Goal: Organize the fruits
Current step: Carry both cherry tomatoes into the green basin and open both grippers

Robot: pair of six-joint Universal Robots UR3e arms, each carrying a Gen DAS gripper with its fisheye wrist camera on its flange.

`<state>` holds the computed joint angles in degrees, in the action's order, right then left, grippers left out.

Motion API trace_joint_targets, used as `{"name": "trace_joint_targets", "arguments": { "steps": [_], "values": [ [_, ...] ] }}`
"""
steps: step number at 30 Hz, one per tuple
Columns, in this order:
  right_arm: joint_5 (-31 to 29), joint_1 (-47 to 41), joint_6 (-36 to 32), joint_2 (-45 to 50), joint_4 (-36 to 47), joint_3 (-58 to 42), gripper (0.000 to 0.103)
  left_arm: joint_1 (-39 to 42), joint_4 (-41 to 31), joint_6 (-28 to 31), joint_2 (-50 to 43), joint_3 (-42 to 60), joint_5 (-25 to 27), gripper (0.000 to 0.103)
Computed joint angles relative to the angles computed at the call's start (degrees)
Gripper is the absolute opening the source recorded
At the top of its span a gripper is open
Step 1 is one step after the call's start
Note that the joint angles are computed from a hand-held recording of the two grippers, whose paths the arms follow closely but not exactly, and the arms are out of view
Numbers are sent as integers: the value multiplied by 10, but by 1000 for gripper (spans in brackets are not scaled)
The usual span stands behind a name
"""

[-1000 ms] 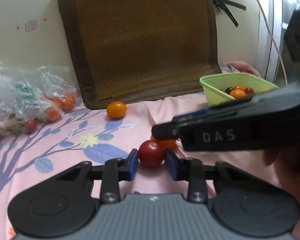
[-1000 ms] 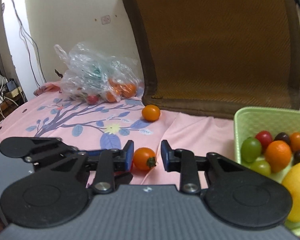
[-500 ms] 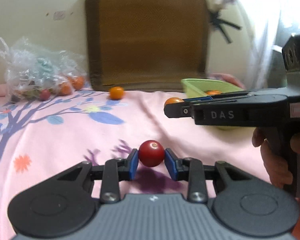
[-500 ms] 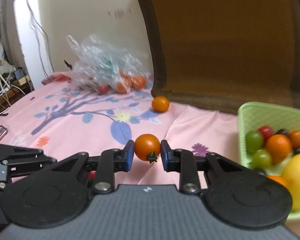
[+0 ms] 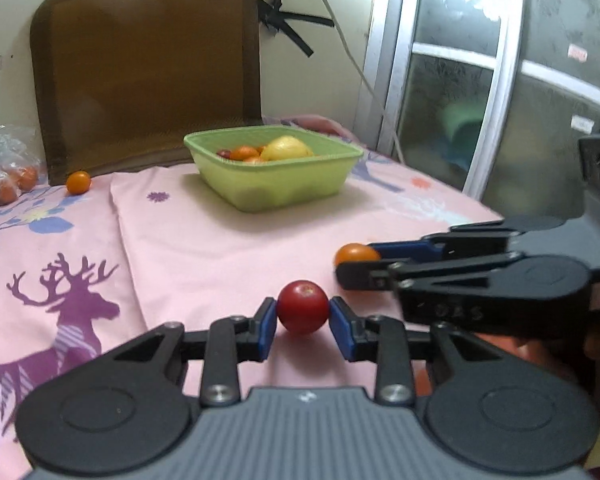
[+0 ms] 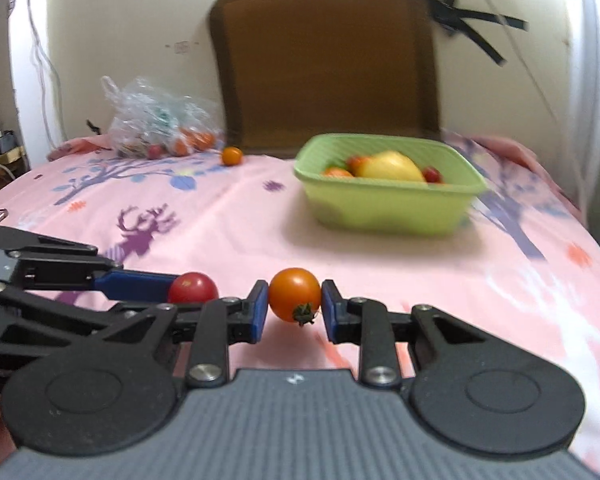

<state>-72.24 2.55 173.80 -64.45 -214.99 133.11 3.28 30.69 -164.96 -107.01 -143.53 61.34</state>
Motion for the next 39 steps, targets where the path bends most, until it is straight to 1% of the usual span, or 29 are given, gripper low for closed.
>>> {"name": "trace_joint_targets", "arguments": {
  "steps": [1, 2, 4, 7, 9, 13, 16, 19, 20, 24, 27, 29, 30, 31, 32, 33, 34, 36, 37, 38, 39],
  "values": [
    [-2, -3, 6, 1, -11, 11, 31, -2, 25, -2, -13, -7, 3, 32],
    [-4, -5, 10, 2, -15, 17, 31, 2, 22, -1, -12, -10, -5, 32],
    [-6, -6, 18, 9, -19, 19, 31, 1, 29, -4, -14, -10, 0, 32],
    [-15, 2, 17, 24, -46, 22, 31, 2, 25, -3, -9, -12, -4, 30],
    [-18, 4, 14, 28, -58, 23, 31, -1, 10, -5, -5, -2, -3, 30],
    [22, -33, 18, 32, -113, 42, 31, -3, -44, -18, 10, 52, -7, 30],
    [33, -53, 26, 39, -129, 10, 31, -16, -105, -37, 1, 145, 5, 30],
    [33, -63, 33, 57, -123, -56, 31, -37, -157, -70, -42, 275, 23, 30],
    [30, -64, 38, 67, -115, -85, 31, -44, -174, -79, -61, 318, 31, 30],
    [25, -78, 57, 110, -60, -199, 31, -70, -279, -128, -161, 520, 67, 30],
    [10, -79, 68, 144, -12, -273, 31, -88, -344, -143, -224, 628, 100, 30],
    [17, -84, 72, 163, 13, -305, 33, -101, -373, -146, -257, 676, 119, 31],
    [22, -86, 75, 169, 23, -314, 33, -107, -380, -144, -268, 690, 127, 33],
    [30, -89, 79, 177, 32, -322, 33, -117, -357, -148, -276, 688, 151, 38],
    [36, -90, 80, 182, 39, -326, 33, -128, -349, -151, -285, 698, 182, 50],
    [46, -93, 76, 185, 49, -328, 35, -138, -353, -154, -294, 714, 211, 56],
    [43, -94, 80, 189, 37, -324, 35, -141, -358, -161, -302, 727, 224, 63],
    [44, -97, 84, 184, 29, -314, 37, -133, -352, -169, -299, 719, 205, 64],
    [51, -103, 94, 182, 16, -304, 45, -133, -347, -171, -299, 716, 204, 67],
    [56, -108, 105, 180, 3, -297, 51, -136, -338, -171, -297, 711, 215, 72],
    [61, -111, 111, 181, -11, -292, 52, -139, -328, -170, -294, 705, 230, 75]
  ]
}}
